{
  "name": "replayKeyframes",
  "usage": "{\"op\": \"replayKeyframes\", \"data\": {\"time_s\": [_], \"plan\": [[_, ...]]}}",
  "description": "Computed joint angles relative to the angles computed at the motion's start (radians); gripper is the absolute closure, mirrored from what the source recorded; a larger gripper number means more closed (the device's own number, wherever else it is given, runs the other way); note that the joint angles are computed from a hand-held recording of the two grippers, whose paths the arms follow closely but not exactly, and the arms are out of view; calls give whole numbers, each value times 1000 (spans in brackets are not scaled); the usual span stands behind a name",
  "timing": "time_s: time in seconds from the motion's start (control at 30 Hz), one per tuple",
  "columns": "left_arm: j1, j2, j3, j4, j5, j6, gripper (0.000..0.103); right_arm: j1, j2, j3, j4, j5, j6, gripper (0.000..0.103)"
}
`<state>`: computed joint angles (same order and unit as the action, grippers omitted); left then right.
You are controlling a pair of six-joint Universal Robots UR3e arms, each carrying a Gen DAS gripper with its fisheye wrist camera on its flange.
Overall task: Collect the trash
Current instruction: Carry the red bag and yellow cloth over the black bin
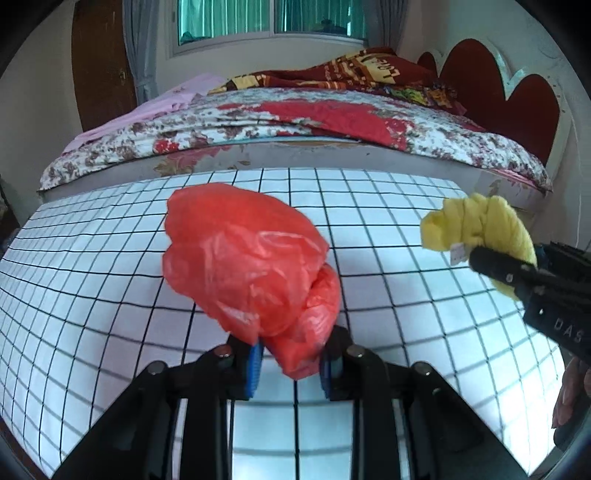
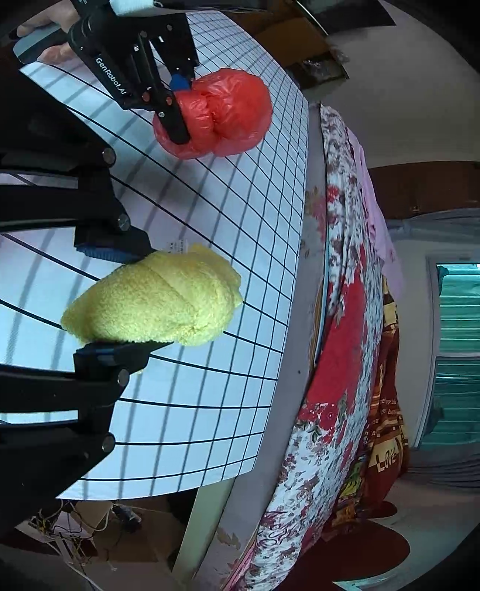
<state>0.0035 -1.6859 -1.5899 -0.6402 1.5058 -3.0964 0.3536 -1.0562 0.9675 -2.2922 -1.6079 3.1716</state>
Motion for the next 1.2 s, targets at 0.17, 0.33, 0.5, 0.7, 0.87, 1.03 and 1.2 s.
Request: {"op": "replayKeyframes", "data": {"time_s": [0.17,0.33,0.5,0.7,0.87,1.03,1.2], "plan": [[-23,108,-64,-30,-1,-11,77,28,-137,160,-38,-32,26,67],[-22,236,-141,-67,-21,-25,77,49,-272,287,-48,-50,60,67],[-32,335,-196,-101,-14,-15,77,89,-363,366,-49,-80,86,67],[-36,462,-245,-152,-11,-2,77,138,-464,442,-50,-116,120,67],[-82,574,-292,-191,13,-7,77,184,-577,532,-58,-152,156,67],[-165,644,-310,-214,56,-44,77,221,-697,622,-56,-200,183,67],[-316,624,-295,-170,149,-92,77,258,-825,710,-43,-267,205,67]]}}
